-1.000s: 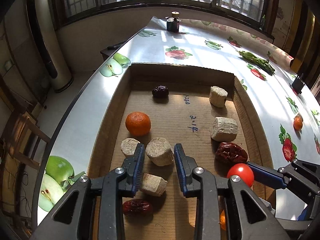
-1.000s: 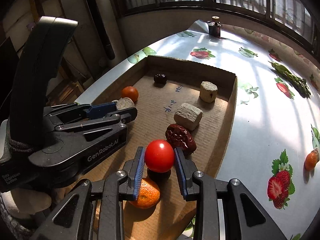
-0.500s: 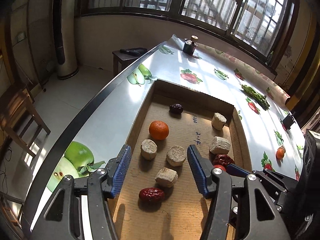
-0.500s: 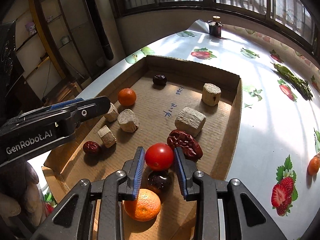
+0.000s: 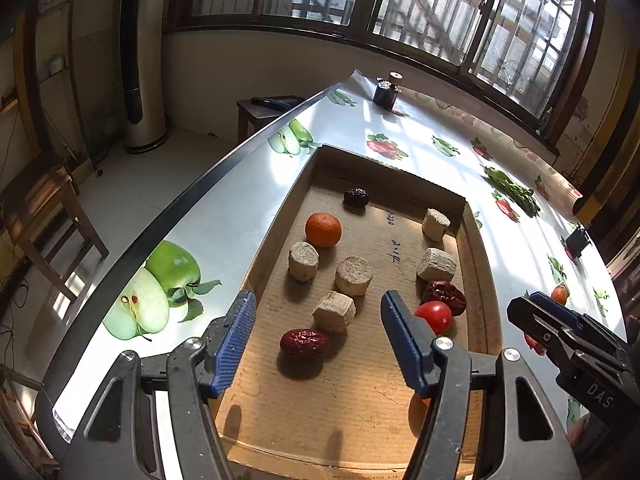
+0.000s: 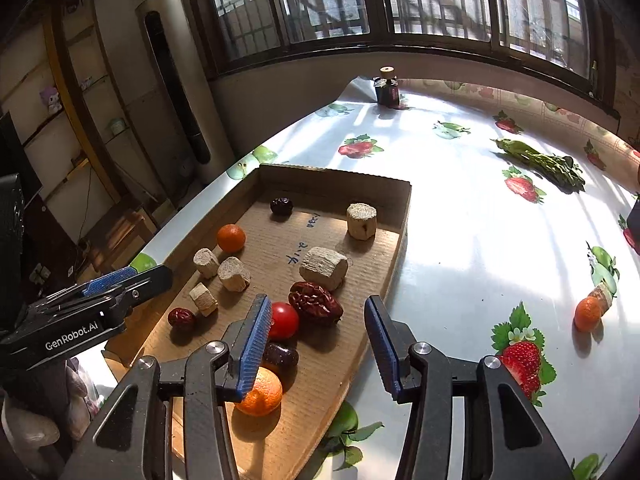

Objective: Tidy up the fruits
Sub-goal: 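Move both tools to the last items, left toward an orange, right toward a rice-cake block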

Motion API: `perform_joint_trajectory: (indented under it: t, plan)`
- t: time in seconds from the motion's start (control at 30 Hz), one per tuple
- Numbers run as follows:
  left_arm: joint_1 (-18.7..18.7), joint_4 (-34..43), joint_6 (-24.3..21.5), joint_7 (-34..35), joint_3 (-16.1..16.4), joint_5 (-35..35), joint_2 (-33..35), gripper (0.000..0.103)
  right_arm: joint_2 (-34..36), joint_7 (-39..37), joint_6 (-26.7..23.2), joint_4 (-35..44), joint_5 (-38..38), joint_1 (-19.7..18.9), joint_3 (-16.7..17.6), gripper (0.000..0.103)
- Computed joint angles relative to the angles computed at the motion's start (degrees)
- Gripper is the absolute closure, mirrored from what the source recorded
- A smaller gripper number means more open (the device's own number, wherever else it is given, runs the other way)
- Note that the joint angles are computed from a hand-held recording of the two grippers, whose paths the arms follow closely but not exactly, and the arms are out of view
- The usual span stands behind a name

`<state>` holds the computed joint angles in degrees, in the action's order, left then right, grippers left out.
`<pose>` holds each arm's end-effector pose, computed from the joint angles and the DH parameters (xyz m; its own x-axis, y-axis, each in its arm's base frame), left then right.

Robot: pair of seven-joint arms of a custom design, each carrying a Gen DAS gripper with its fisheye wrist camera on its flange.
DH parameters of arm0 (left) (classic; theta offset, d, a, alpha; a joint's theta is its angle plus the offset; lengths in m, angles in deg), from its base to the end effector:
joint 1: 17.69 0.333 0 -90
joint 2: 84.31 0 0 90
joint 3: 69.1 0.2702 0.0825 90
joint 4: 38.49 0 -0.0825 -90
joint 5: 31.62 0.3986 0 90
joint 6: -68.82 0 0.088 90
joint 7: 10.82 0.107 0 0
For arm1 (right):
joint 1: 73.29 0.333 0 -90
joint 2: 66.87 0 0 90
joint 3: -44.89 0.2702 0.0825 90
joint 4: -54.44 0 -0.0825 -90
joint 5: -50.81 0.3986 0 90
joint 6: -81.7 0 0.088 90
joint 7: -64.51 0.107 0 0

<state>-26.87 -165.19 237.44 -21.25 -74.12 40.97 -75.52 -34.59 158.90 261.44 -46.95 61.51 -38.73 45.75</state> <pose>0.5284 -0.1979 0.2886 0.2398 -0.9507 0.1968 -0.7029 -0.3099 -0.6402 0.5776 0.3893 0.2898 0.4099 -0.8908 -0.1958 -0.7004 -0.1700 -0.6932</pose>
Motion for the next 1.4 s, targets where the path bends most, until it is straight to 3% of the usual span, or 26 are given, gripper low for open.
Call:
perform_joint_trajectory:
  t: [0.17,0.3,0.47,0.8,1.17,1.3,1.4]
  plan:
    - [-1.43,-0.41,-1.96,-0.36,-1.07,0.54,-0.57,0.031,-4.62,-1.09,4.93,-7.81,4.49,-6.08,5.85,0.046]
    - [-3.02,-0.19,-4.87,-0.60,-2.43,2.01,-1.25,0.028,-7.76,-0.59,7.66,-13.03,6.96,-5.03,4.47,0.045]
    - [-5.33,0.49,-10.56,1.08,-4.58,2.83,-2.26,0.027,-10.48,-0.83,10.06,-17.93,8.71,-8.01,7.28,0.044]
    - [-7.90,1.44,-15.57,3.32,-6.79,2.36,-2.88,0.027,-15.21,4.36,15.93,-26.93,3.57,-21.31,18.35,0.043]
    - [-10.06,3.27,-16.13,6.59,-7.52,0.47,-1.31,0.027,-19.76,18.58,19.91,-34.68,-7.87,-25.61,16.40,0.041]
    - [-10.68,4.60,-14.66,8.59,-7.22,-0.75,0.24,0.027,-22.12,16.99,19.55,-37.21,-4.91,-21.73,10.72,0.041]
    - [-11.23,5.85,-13.49,9.58,-6.82,-1.75,1.83,0.027,-23.54,9.90,16.99,-37.78,2.89,-16.64,5.07,0.041]
